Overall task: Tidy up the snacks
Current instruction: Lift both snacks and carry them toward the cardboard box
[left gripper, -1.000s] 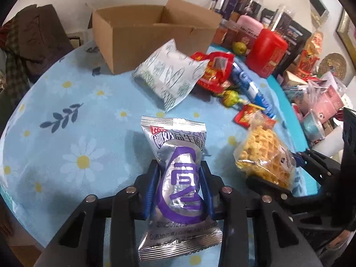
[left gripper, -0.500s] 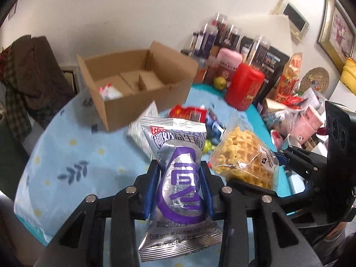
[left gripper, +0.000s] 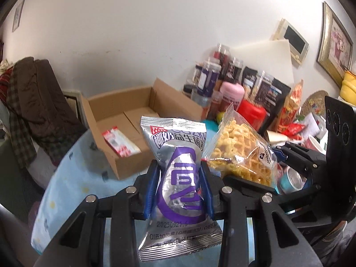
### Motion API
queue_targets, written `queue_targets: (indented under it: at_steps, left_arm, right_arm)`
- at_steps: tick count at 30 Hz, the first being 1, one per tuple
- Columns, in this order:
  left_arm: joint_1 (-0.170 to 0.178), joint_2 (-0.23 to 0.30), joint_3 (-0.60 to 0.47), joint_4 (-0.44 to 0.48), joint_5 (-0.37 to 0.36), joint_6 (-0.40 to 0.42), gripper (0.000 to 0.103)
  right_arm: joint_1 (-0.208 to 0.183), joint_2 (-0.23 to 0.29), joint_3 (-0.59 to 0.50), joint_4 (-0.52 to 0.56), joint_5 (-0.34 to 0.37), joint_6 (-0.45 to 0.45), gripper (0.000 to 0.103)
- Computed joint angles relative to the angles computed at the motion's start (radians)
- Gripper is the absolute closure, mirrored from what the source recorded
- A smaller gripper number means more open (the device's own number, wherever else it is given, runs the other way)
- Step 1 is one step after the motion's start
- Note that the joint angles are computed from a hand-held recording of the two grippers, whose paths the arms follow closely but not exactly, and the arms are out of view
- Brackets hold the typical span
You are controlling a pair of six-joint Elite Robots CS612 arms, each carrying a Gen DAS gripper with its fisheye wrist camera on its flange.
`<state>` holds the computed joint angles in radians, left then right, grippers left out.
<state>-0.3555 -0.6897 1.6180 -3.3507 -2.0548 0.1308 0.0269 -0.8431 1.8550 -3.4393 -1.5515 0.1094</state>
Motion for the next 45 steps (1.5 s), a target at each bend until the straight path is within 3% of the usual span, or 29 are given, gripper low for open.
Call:
queue_targets:
  at_steps: [6,16,38,45]
  left_arm:
    - [-0.002,0.021,-0.075,-0.018,0.018,-0.021,0.068]
    - [-0.011,0.074,-0.231,0.03,0.06,-0.001,0.068]
    - [-0.014,0.275,-0.652,0.342,0.139,-0.004,0.068]
    - [-0.019,0.325,-0.741,0.458,0.174,0.011,0.068]
  right_arm:
    - [-0.018,0.015,-0.056,-0.011,0.011,-0.035,0.031]
    - [-0.045,0.065,-0.19,0.022,0.007,-0.069,0.031]
    - [-0.087,0.234,-0.508,0.247,0.061,-0.121,0.031]
    - [-0.087,0.276,-0.576,0.332,0.044,-0.132,0.031]
